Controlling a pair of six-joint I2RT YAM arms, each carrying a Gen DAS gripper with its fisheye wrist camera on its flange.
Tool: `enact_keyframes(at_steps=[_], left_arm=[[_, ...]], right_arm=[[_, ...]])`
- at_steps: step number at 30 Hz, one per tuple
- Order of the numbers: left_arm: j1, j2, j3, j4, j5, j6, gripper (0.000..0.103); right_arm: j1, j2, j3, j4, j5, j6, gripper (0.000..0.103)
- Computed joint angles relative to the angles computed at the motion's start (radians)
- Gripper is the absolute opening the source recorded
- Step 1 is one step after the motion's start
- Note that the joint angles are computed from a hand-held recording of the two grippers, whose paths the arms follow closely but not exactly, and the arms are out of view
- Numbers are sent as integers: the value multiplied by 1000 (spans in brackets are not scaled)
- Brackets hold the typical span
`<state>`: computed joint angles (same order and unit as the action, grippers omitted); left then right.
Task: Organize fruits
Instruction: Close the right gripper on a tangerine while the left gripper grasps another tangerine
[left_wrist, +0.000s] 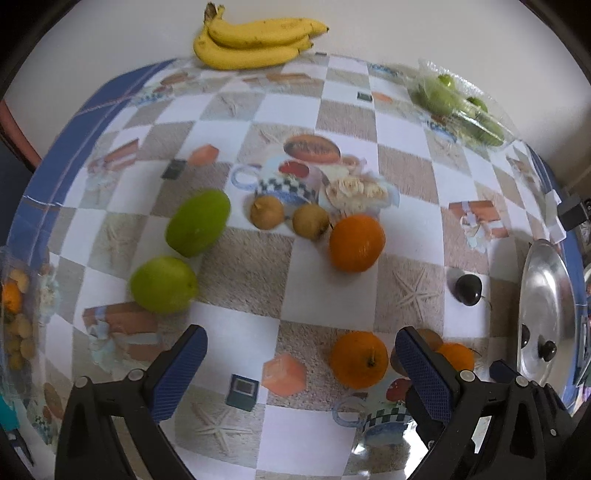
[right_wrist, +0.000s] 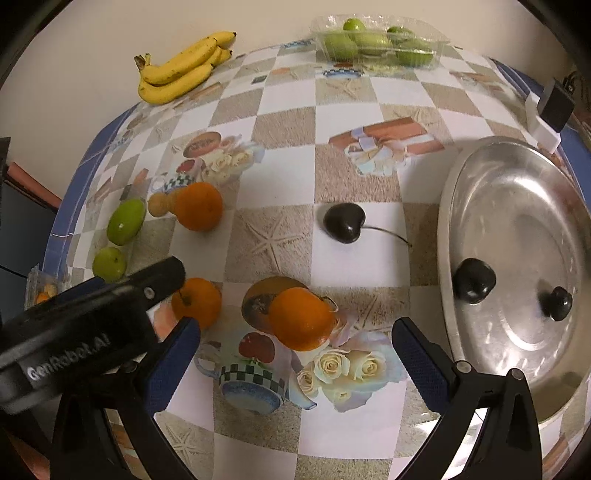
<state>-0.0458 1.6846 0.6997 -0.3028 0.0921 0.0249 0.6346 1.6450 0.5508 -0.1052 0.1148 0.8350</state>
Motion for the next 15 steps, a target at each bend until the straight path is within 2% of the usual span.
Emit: enact_keyframes(at_steps=[6, 15], left_arm=[[-2, 51, 2, 30, 33, -33, 103], [-20, 80, 9, 35, 23, -40, 103]], right_arm=[[-11, 41, 1, 20, -2, 1, 103], [-16, 47, -7, 37, 18, -3, 103]])
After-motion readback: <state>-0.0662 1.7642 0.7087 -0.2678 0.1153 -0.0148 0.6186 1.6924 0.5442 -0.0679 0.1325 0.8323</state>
